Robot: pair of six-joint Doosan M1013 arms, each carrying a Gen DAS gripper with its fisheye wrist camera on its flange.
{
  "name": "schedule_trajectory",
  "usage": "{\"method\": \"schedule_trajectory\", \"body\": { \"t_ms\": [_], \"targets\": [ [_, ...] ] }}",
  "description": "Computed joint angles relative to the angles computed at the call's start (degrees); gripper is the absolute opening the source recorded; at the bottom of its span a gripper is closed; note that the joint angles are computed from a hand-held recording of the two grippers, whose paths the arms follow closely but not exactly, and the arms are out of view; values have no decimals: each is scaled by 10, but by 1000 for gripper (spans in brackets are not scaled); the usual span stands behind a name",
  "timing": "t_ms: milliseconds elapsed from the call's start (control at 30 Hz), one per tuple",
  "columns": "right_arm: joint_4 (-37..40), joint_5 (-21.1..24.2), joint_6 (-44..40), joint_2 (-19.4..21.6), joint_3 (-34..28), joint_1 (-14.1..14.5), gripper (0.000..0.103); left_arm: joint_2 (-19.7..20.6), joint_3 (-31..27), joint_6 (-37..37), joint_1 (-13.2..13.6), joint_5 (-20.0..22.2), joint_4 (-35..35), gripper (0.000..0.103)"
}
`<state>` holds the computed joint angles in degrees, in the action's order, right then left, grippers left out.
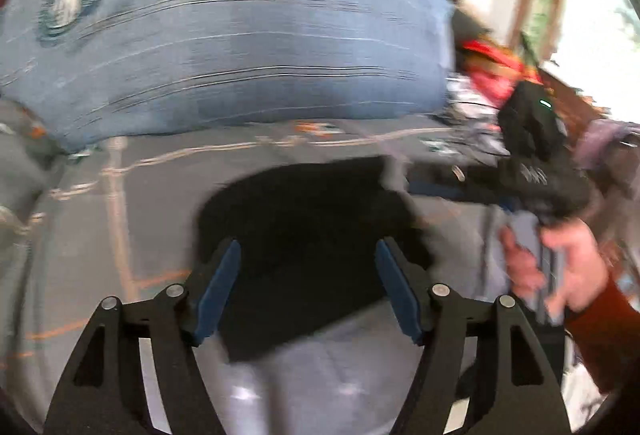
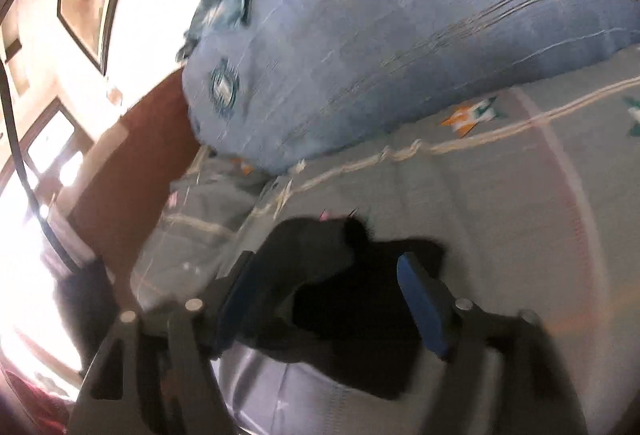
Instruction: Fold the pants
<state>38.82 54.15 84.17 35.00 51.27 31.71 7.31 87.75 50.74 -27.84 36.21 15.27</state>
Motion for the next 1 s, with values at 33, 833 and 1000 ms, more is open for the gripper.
{"method": "schedule_trajectory", "body": {
  "t_ms": [33,833,1000],
  "targets": [
    [-17,10,12,9,-12,5,74,0,3,-6,5,-4,-2,70],
    [-185,-58,63,-44,44,29,24,50,-42,-61,-2,69,44,77],
    [-138,-43,19,-40,40,34,24,65,-63,-61,0,90,47,77]
  ]
}}
